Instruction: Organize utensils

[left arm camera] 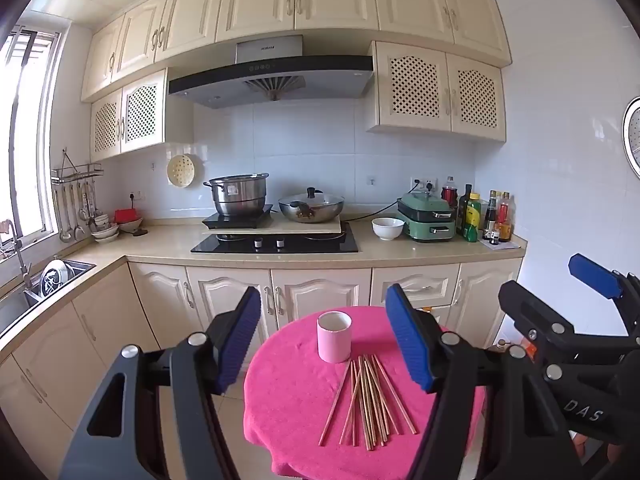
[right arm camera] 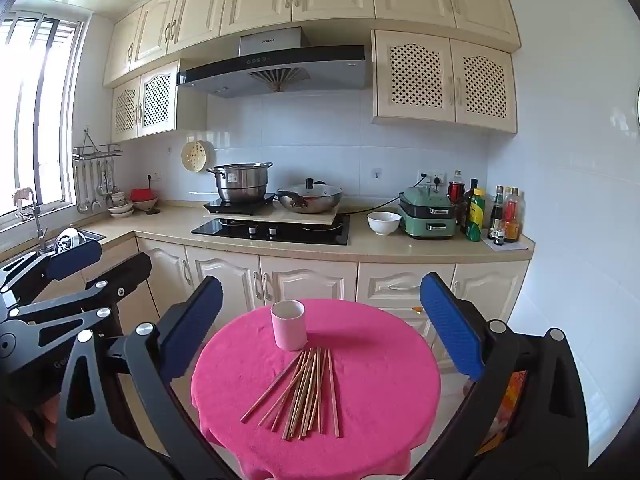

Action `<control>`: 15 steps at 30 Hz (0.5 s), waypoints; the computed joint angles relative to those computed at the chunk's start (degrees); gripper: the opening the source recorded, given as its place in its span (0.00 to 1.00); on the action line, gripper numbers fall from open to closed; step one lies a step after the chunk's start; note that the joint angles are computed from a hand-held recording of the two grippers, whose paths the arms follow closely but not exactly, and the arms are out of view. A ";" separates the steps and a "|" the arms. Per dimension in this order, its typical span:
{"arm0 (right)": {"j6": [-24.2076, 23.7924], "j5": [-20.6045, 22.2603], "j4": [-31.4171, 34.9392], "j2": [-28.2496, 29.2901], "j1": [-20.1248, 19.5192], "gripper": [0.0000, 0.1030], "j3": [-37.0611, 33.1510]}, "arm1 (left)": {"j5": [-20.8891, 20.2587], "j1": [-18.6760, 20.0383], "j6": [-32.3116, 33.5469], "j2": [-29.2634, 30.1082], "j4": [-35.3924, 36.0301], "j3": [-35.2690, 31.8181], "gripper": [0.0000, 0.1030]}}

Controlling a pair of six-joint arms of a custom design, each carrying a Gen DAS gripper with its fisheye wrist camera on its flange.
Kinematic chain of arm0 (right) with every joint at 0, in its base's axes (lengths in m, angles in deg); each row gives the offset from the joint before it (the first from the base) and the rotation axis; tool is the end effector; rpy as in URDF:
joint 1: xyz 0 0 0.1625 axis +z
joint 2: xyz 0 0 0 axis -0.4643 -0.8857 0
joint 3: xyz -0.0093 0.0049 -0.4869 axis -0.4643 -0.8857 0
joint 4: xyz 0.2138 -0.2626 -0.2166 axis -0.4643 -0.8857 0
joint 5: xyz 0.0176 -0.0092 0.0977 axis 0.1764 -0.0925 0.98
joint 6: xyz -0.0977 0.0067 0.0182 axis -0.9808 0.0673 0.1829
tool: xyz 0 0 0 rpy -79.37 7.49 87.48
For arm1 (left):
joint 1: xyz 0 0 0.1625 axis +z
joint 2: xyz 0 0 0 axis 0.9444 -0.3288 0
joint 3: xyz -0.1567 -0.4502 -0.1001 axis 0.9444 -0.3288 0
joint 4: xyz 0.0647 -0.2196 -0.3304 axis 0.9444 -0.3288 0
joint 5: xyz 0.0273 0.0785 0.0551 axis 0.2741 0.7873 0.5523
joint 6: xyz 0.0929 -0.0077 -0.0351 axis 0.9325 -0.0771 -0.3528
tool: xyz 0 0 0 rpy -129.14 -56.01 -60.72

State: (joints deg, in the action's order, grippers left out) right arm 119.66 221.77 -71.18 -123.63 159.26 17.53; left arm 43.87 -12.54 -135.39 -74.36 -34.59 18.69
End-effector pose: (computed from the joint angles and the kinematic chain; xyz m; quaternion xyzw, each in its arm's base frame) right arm 0.5305 -0.5329 0.1098 0.0976 -0.6771 0.6189 0.3860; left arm -0.1852 -0.6211 0.4276 0.4101 0.7666 -0.4607 0.1785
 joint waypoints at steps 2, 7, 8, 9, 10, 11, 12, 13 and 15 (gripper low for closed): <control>1.27 0.32 1.97 0.36 0.10 0.94 -0.99 | -0.19 -0.07 0.21 -0.08 -0.18 0.21 0.63; 2.20 -0.21 3.06 -0.25 -0.71 0.94 -0.12 | -0.45 -0.14 -0.24 0.56 0.58 -0.55 0.63; 2.35 -0.27 3.27 -0.36 -0.85 0.94 -0.08 | -0.52 -0.21 -0.22 0.60 0.51 -0.51 0.63; 2.59 -0.30 3.64 -0.13 -0.99 0.94 -0.46 | -0.05 0.31 -0.73 0.97 0.63 -1.13 0.63; 2.32 0.18 3.72 0.19 -0.66 0.94 -1.19 | 0.01 0.37 -0.69 1.07 0.63 -1.23 0.63; 2.32 0.21 3.76 -0.02 -0.69 0.94 -0.94 | 0.11 0.45 -0.74 1.21 0.75 -1.42 0.63; 1.87 0.07 3.33 0.22 -0.83 0.94 -0.96 | 0.24 0.53 -0.80 1.33 0.83 -1.58 0.63; 1.34 0.22 2.55 0.54 -0.88 0.94 -0.90 | 0.35 0.60 -0.75 1.41 0.75 -1.63 0.63; 1.28 0.63 3.13 0.90 -0.76 0.94 -1.90 | -0.13 0.27 -1.16 1.53 0.43 -1.20 0.63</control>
